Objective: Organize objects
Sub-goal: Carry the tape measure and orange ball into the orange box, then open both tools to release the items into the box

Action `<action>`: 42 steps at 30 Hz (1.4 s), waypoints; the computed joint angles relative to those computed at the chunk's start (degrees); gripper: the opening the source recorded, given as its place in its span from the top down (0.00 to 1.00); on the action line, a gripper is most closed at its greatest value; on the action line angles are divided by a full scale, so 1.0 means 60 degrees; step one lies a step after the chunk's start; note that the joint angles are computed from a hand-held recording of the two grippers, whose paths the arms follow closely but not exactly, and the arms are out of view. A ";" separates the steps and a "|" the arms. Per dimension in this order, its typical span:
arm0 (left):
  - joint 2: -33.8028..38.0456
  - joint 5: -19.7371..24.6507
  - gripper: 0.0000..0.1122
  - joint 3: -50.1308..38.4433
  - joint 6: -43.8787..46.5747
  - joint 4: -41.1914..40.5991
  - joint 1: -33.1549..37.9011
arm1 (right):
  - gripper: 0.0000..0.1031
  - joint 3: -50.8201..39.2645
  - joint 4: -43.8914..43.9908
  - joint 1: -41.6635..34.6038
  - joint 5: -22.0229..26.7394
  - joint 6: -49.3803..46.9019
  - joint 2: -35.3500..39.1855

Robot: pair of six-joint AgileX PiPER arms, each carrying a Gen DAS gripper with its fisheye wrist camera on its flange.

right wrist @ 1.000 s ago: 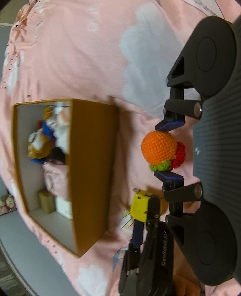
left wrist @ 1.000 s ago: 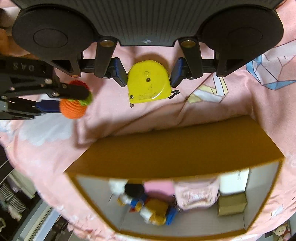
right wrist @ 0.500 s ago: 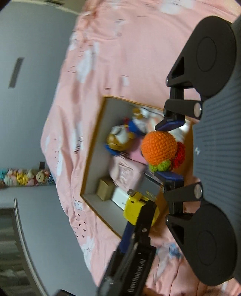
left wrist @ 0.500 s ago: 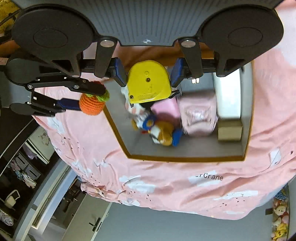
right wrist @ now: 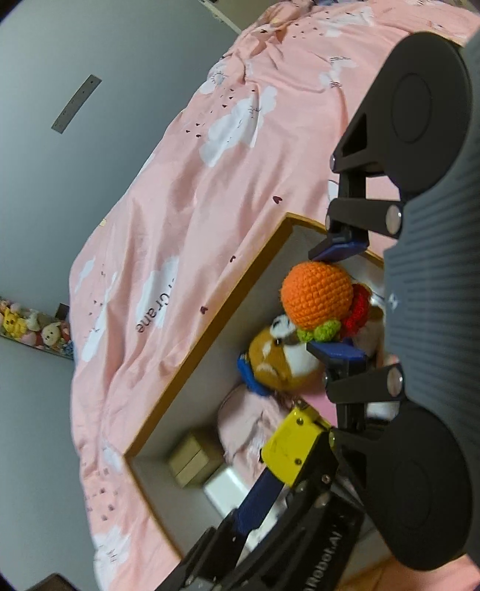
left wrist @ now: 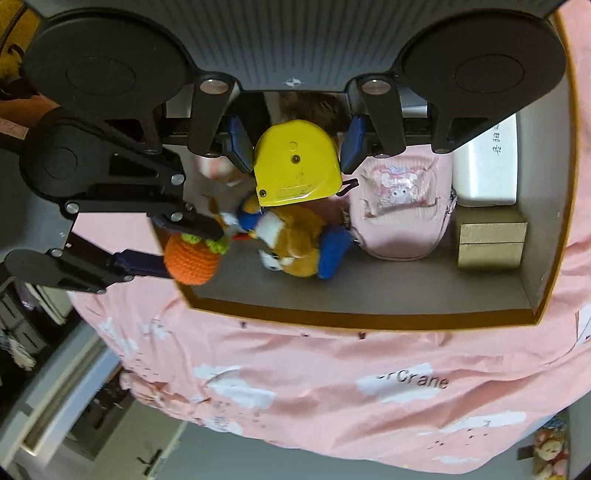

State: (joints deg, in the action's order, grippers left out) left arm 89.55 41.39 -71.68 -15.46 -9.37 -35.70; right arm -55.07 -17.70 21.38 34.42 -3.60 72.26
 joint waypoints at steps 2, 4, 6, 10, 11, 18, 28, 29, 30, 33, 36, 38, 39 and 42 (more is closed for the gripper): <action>0.0181 -0.0138 0.47 0.0007 -0.0654 0.0467 -0.0119 | 0.54 0.0021 -0.0988 0.0145 -0.0221 0.0676 0.0352; 0.0357 -0.0230 0.47 -0.0022 -0.1531 0.1110 -0.0353 | 0.54 0.0062 -0.1514 0.0190 -0.0393 0.1024 0.0563; 0.0497 -0.0308 0.47 -0.0080 -0.2103 0.1542 -0.0550 | 0.54 0.0119 -0.1587 0.0120 -0.0595 0.1026 0.0725; 0.0711 -0.0277 0.47 -0.0173 -0.2468 0.1689 -0.0612 | 0.54 0.0271 -0.2124 0.0128 -0.0841 0.1398 0.0942; 0.0744 -0.0265 0.48 -0.0189 -0.2477 0.1702 -0.0598 | 0.54 0.0332 -0.2370 0.0179 -0.0893 0.1550 0.0945; 0.0802 -0.0609 0.48 0.0011 -0.2056 0.1106 -0.0365 | 0.53 0.0439 -0.3115 0.0460 -0.0743 0.2074 0.0895; 0.0229 -0.1052 0.41 0.0490 -0.2758 0.1690 -0.0412 | 0.28 0.0724 -0.4448 0.1089 -0.0231 0.2955 0.0270; 0.0069 -0.1119 0.41 0.0589 -0.2956 0.1940 -0.0469 | 0.28 0.0743 -0.4340 0.1067 -0.0246 0.2873 0.0156; -0.0108 -0.1150 0.41 0.0690 -0.3211 0.2279 -0.0552 | 0.28 0.0702 -0.4072 0.1032 -0.0190 0.2690 0.0048; -0.0688 -0.1073 0.40 0.1009 -0.4589 0.3859 -0.0995 | 0.28 0.0701 -0.3768 0.1115 0.0029 0.2710 -0.0395; -0.1239 -0.0788 0.40 0.1253 -0.5776 0.5303 -0.1492 | 0.28 0.0749 -0.3234 0.1296 0.0344 0.2708 -0.0997; -0.1636 -0.0521 0.40 0.1396 -0.6400 0.6235 -0.1860 | 0.28 0.0816 -0.2972 0.1551 0.0597 0.2908 -0.1382; -0.1841 -0.0298 0.40 0.1438 -0.6766 0.6812 -0.2099 | 0.28 0.0869 -0.2834 0.1732 0.0780 0.3066 -0.1647; -0.2397 0.0377 0.36 0.1620 -0.7734 0.8392 -0.2886 | 0.27 0.0933 -0.2342 0.2262 0.1328 0.3620 -0.2389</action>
State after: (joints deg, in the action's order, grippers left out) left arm 75.17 43.65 -61.95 -61.86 40.98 -53.01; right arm -49.48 -31.75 34.95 42.38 18.12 57.92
